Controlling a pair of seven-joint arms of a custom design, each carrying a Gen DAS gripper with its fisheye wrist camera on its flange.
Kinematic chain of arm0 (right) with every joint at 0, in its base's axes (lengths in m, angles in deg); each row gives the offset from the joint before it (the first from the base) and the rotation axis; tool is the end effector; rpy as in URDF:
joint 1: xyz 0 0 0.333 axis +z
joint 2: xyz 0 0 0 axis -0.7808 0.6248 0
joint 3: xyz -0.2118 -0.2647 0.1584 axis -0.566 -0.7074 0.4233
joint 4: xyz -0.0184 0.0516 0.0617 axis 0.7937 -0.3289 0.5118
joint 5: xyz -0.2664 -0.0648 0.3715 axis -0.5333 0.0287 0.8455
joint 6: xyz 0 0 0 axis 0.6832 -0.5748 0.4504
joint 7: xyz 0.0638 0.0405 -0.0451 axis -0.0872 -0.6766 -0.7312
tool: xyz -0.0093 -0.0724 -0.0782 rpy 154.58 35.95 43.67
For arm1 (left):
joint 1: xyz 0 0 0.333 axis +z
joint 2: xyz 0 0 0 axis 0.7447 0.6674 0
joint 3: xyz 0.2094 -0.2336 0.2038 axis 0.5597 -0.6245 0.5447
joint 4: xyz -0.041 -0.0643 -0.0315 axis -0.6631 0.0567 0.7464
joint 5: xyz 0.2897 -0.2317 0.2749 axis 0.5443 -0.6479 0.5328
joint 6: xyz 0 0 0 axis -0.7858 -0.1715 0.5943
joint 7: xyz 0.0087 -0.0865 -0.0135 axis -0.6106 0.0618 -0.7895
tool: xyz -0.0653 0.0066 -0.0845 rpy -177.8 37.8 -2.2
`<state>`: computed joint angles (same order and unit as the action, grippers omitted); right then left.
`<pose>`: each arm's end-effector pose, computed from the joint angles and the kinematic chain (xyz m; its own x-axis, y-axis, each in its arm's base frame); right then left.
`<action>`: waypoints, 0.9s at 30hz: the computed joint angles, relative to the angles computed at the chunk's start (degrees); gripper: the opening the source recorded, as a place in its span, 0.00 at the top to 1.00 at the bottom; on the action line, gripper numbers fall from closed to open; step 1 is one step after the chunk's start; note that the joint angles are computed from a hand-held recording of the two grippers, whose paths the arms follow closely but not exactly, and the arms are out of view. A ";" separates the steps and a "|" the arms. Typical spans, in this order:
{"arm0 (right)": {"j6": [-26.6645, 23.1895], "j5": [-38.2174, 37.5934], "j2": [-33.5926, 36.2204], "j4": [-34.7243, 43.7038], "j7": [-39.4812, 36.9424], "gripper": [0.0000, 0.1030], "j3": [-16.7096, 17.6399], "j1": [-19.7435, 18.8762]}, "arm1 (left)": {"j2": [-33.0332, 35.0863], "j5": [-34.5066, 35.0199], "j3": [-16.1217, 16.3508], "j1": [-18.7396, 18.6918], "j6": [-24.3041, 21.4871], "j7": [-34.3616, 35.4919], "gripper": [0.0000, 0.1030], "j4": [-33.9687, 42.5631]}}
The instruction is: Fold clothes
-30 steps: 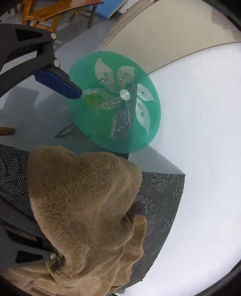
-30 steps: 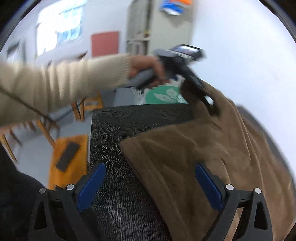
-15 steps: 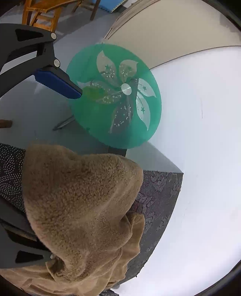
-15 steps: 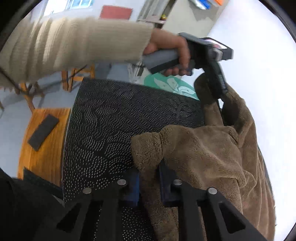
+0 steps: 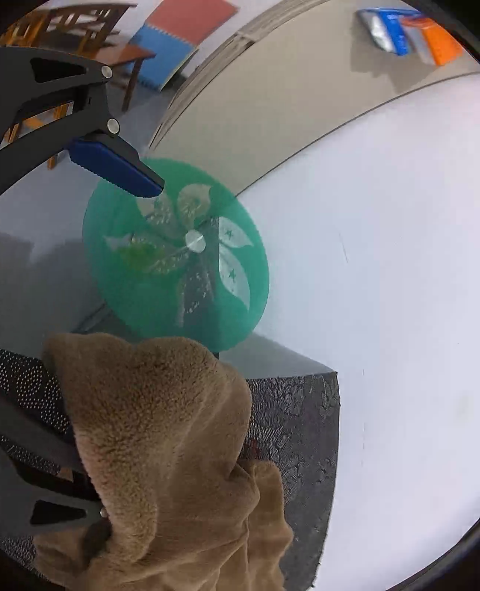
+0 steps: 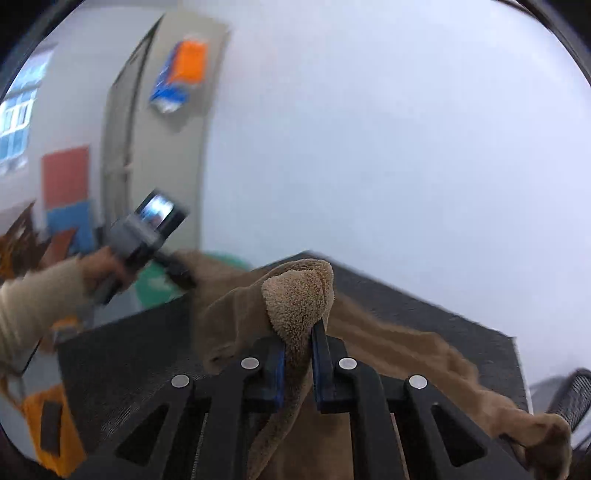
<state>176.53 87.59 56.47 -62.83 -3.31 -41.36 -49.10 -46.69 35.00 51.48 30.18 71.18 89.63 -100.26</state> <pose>0.6122 -0.0150 0.6345 0.8517 -0.4964 0.1679 -0.0592 -0.4095 -0.9104 0.6345 -0.2809 0.5044 0.5791 -0.7576 -0.3012 -0.6971 -0.2686 -0.6647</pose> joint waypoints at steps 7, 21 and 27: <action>-4.48 7.58 -0.24 2.59 1.12 0.90 -3.10 -2.34 | 1.69 3.69 0.46 -1.42 -7.36 1.74 0.00 4.71; -19.30 -7.40 4.60 3.97 6.53 0.10 -1.97 -6.55 | 12.59 31.95 4.30 -13.68 -30.50 24.79 0.00 19.23; -17.20 -14.37 14.67 12.56 22.97 0.10 -0.10 -8.06 | 8.03 11.68 2.90 -7.64 -17.01 18.72 0.00 19.30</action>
<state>159.33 73.22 71.14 -50.27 19.66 -41.47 -57.16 -38.66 46.67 54.38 22.54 54.18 108.35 -80.96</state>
